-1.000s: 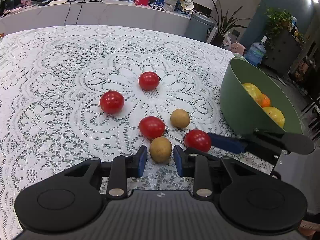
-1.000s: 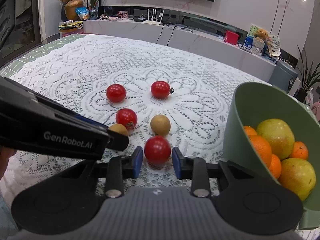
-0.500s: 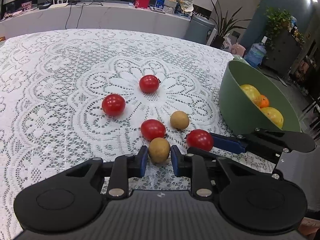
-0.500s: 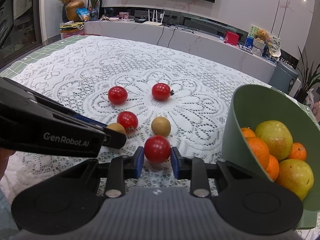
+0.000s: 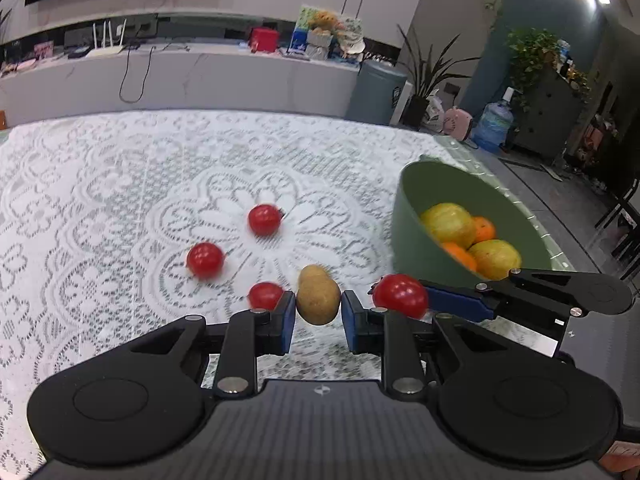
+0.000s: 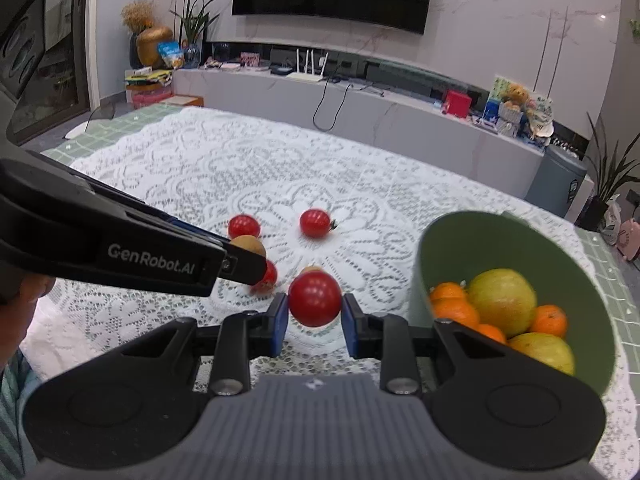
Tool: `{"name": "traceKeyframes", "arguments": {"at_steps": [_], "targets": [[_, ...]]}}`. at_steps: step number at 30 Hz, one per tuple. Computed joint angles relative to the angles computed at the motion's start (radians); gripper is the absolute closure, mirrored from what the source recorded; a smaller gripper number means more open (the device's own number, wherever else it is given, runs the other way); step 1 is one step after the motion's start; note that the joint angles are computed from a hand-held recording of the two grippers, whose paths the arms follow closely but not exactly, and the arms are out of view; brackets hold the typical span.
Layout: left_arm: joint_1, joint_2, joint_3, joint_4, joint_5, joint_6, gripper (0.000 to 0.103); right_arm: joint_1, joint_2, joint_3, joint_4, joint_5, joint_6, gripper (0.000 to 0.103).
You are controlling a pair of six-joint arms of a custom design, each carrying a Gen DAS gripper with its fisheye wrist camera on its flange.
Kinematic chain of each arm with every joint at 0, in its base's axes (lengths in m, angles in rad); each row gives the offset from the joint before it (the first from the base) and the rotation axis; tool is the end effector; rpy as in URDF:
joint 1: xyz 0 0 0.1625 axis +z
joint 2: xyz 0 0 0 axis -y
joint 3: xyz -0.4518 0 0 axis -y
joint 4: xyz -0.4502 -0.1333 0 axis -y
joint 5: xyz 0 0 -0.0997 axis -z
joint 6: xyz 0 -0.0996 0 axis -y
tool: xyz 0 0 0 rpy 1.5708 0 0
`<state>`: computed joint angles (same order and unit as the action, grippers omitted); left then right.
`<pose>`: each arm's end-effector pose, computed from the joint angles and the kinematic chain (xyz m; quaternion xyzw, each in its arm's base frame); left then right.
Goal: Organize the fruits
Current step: 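Grasp a brown kiwi with the left tool while the right tool grasps a red tomato, then carry the kiwi and tomato into the green colander and open both tools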
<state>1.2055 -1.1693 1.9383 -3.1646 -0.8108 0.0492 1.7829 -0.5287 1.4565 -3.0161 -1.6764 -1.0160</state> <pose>-0.0332 -0.6519 0.2895 0.0296 0.8632 -0.4211 0.2770 0.2876 -0.7520 -0.0067 0.5452 -0.7968 0.2152 0.1469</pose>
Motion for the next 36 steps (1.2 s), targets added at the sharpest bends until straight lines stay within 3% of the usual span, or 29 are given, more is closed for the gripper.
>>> {"name": "traceKeyframes", "arguments": {"at_steps": [10, 17, 30, 36], "targets": [[-0.052, 0.011, 0.001, -0.073, 0.016, 0.069, 0.076, -0.01, -0.062, 0.044, -0.071, 0.044, -0.013, 0.078], [-0.079, 0.041, -0.028, -0.081, -0.009, 0.124, 0.076, -0.024, -0.086, 0.036, -0.102, 0.028, 0.001, 0.078], [-0.095, 0.131, -0.126, 0.006, -0.077, 0.227, 0.076, -0.05, -0.097, -0.028, -0.103, -0.086, -0.017, 0.078], [-0.087, 0.167, -0.179, 0.076, -0.095, 0.241, 0.076, -0.056, -0.083, -0.08, -0.04, -0.156, -0.004, 0.078]]}}
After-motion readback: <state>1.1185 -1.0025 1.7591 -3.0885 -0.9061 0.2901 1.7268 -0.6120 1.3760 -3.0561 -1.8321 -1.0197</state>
